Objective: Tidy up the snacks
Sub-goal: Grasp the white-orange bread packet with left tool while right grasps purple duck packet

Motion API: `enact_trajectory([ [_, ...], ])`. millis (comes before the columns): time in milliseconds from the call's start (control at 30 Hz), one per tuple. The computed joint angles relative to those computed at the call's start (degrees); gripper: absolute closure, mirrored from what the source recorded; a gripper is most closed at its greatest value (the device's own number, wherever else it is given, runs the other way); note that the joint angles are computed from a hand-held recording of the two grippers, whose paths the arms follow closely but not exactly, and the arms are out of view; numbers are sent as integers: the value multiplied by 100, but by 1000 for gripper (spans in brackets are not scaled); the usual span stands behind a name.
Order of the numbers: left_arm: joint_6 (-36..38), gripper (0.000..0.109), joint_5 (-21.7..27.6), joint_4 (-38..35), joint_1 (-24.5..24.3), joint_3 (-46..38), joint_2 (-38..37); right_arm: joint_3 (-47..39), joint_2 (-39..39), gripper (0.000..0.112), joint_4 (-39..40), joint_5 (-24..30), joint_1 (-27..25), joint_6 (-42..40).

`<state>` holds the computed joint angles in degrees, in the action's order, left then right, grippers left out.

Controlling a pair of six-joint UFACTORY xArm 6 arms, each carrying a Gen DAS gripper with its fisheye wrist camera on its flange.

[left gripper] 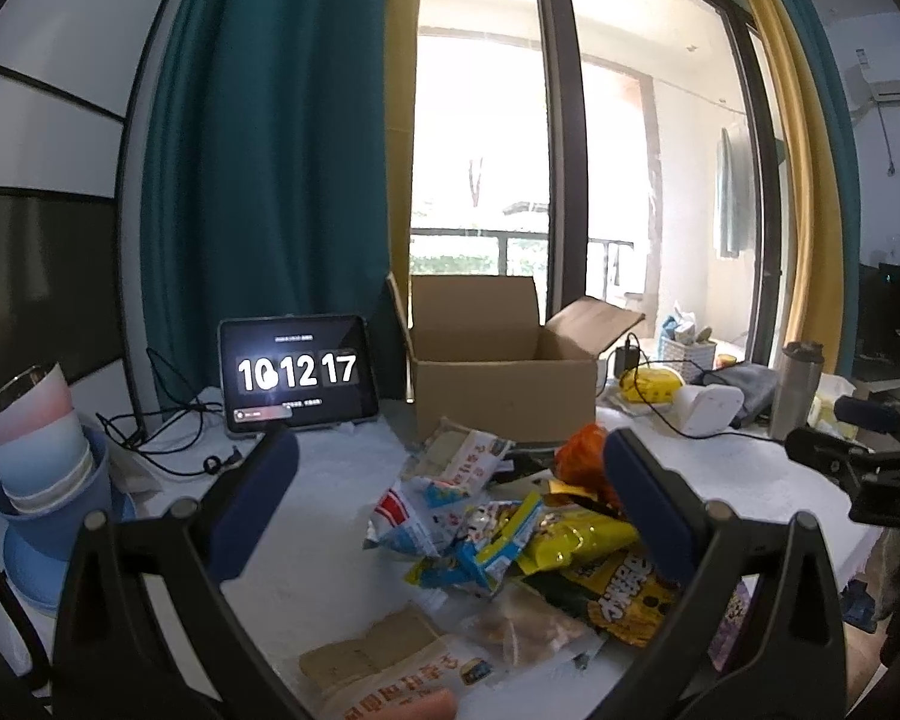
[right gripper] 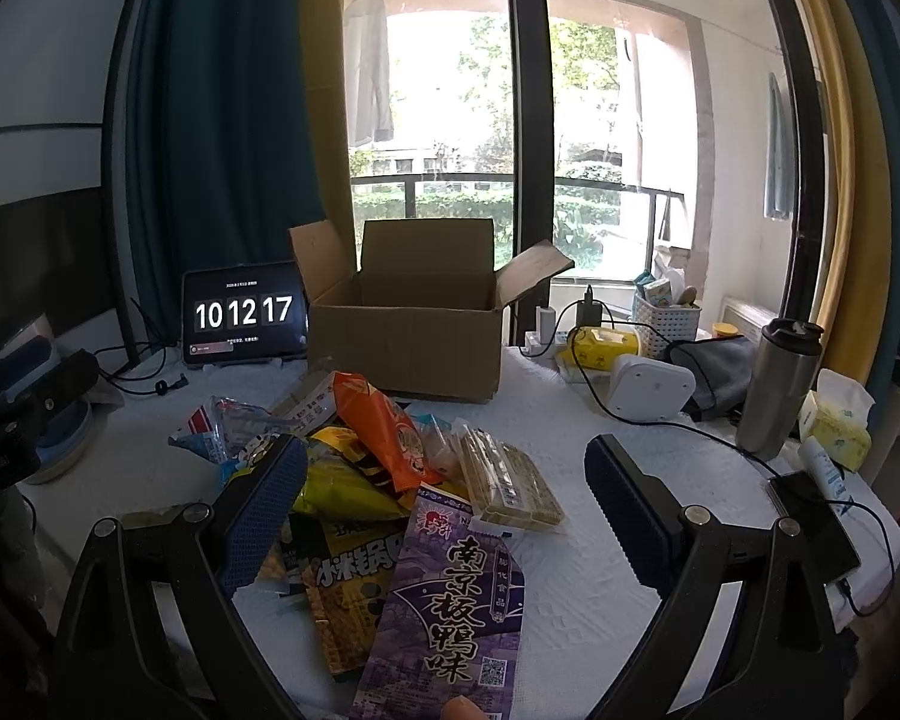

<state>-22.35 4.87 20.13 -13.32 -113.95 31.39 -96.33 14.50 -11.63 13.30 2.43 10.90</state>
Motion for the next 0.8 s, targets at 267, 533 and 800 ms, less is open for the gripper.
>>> enact_trajectory([
  [267,700,6,453,-270,2,79,64,-78,120,16,141,139,11,-123],
  [533,2824,6,1561,-1806,59,-63,430,-269,579,16,557,671,-13,-359],
  [800,4329,6,2626,-2371,102,-542,901,-722,1125,16,1193,1457,-64,-332],
])
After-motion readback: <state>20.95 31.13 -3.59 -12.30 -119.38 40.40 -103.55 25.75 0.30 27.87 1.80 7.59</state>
